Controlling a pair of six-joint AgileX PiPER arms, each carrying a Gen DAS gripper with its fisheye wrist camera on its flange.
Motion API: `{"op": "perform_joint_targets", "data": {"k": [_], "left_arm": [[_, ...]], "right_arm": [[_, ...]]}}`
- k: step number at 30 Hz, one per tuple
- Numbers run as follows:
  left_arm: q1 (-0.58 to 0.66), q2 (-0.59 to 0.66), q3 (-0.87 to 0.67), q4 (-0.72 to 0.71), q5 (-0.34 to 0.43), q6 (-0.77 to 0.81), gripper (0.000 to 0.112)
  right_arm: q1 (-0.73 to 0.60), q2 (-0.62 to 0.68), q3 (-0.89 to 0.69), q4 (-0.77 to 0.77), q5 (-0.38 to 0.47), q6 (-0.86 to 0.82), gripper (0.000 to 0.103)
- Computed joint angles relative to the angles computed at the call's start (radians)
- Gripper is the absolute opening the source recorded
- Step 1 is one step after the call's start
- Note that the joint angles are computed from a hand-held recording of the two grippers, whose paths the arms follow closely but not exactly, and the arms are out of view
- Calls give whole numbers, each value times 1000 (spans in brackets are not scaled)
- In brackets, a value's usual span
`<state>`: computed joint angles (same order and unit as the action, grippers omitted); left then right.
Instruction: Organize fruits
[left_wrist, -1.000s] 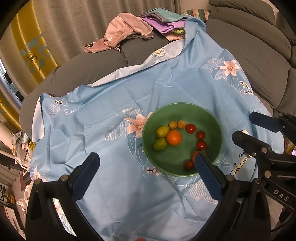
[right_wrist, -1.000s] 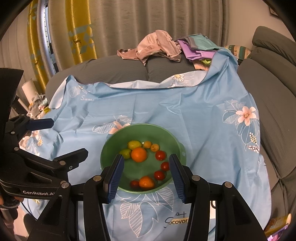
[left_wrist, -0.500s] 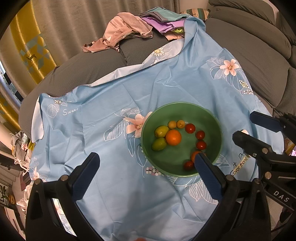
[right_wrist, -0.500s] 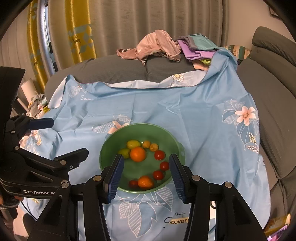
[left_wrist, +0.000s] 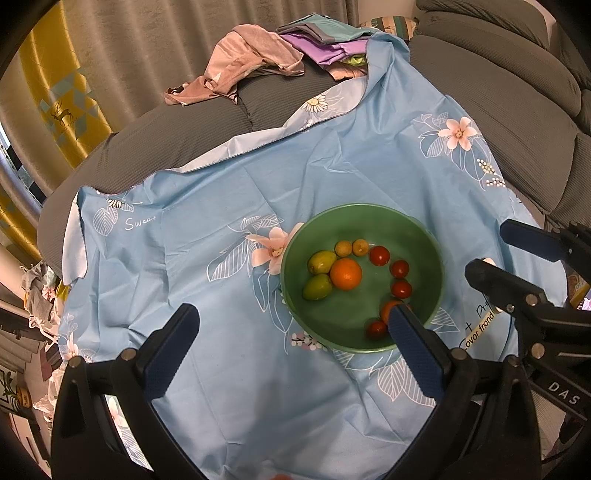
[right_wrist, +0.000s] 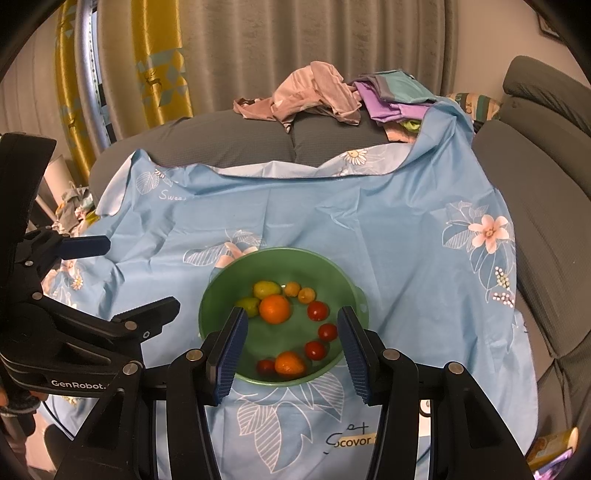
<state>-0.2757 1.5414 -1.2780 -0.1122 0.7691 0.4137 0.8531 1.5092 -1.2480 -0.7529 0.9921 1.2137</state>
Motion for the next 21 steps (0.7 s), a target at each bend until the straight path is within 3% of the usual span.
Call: {"op": "perform_joint_targets", "data": {"k": [21], "left_arm": [[-2, 6, 1, -5, -7, 0, 103]], "right_arm": [[-3, -3, 4, 0, -3, -2, 51]]}}
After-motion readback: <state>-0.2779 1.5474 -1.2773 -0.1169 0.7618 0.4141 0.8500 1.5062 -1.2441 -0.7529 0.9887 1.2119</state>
